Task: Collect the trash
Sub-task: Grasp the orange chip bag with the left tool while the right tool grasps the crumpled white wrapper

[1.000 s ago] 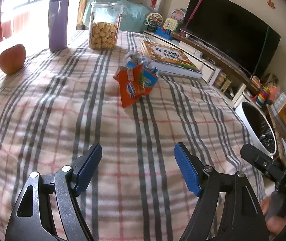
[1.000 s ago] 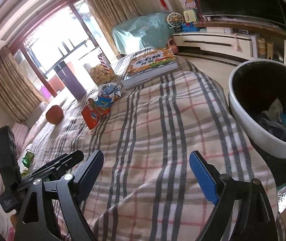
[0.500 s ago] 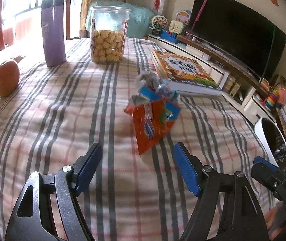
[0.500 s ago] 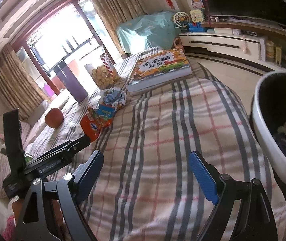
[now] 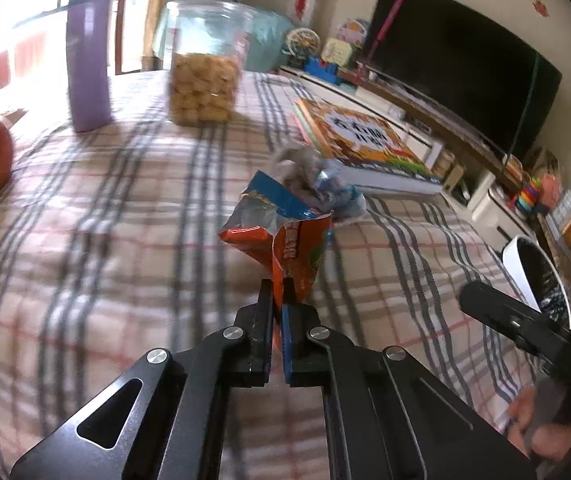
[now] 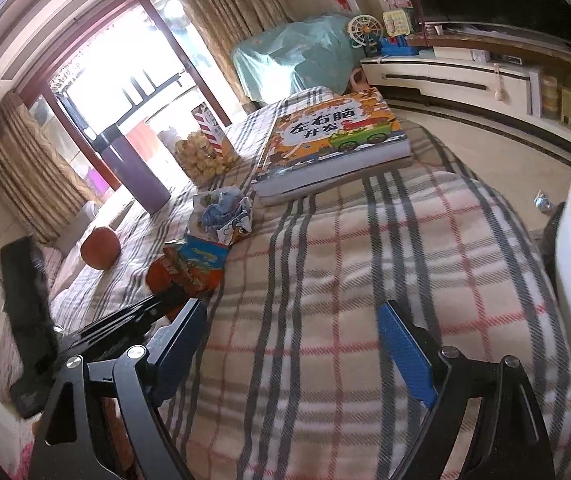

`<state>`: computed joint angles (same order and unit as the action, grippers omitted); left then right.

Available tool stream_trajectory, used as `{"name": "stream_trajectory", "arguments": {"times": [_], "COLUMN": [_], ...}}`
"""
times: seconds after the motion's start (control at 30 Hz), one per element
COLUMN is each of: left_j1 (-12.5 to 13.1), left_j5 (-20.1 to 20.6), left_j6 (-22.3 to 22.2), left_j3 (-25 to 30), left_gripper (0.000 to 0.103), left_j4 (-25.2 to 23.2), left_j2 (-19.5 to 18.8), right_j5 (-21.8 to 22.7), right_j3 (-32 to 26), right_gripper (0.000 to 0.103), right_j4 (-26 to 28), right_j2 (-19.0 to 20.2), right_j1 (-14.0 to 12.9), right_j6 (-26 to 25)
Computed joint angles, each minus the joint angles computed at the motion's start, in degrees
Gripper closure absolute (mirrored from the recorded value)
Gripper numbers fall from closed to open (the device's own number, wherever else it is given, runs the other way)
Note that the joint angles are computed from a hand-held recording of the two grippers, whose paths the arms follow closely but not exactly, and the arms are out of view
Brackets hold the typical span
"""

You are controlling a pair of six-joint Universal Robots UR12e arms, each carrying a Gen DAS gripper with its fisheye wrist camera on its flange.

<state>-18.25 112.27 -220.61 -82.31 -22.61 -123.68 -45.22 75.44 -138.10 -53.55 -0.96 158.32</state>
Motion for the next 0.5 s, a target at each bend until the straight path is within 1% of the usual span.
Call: {"name": "stream_trajectory", "arguments": {"times": [0.17,0.27,0.33,0.43,0.5], "left_j1": [-0.18,0.27,0.26,0.15,0.31], "left_j5": [3.44,2.74,2.97,3.04,2.35], "left_j6": [-5.31,-8.77,-9.04,-7.74,-7.22], "left_j3": [-4.99,-6.84,-6.86,-6.39,-6.46], "left_gripper": [0.101,0.101,0.101,0.101,0.101], "left_j4": [2.12,3.38,3.62,3.29,3.79], "left_j2": [2.72,3.44,3.38,3.09,3.04], "right_j5": [-0.19,-0.55,-0.75,-2.81,-4.32], "right_j3": [-1.34,-2.78,-4.16,-5.71,-7.05], "right_gripper": [0.014,0.014,0.014,0.014,0.014], "right_j4": [0.85,1.37,2.46,0.72,0.00], "right_j2": [0.75,1.56,2.25,3.32,4.24], "right_j1": [1.49,2.90,3.88,5.38,6.25], "right_j6": [-1.14,-1.36,-1.59,-0.93,-0.54]}}
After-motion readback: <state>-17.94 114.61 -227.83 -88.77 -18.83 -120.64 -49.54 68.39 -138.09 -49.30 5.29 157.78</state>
